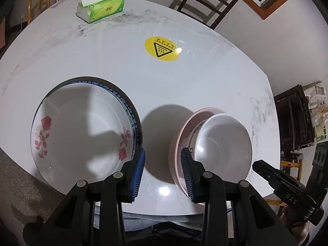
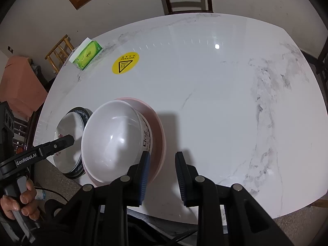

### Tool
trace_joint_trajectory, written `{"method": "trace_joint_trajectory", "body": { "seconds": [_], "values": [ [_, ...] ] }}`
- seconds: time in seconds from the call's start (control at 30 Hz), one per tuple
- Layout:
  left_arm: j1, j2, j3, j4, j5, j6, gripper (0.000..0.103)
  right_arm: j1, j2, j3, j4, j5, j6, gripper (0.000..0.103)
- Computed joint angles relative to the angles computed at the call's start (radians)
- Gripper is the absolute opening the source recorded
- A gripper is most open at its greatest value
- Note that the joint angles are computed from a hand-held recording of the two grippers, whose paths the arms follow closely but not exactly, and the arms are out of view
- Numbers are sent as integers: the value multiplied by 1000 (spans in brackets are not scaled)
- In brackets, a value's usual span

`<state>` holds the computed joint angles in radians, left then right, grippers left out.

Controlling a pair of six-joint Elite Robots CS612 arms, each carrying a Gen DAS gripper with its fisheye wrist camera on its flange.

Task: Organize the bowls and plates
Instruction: 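Close the left gripper on the pink bowl rim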

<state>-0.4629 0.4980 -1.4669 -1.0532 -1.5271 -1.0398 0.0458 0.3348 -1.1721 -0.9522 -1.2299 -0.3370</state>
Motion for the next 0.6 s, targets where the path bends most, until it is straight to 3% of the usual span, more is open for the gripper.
{"method": "trace_joint_trajectory", "body": {
  "seconds": [0.6],
  "values": [
    [4,1,39,8,-38,-6,30,20,6,34,6,-58,13,26]
  ]
}}
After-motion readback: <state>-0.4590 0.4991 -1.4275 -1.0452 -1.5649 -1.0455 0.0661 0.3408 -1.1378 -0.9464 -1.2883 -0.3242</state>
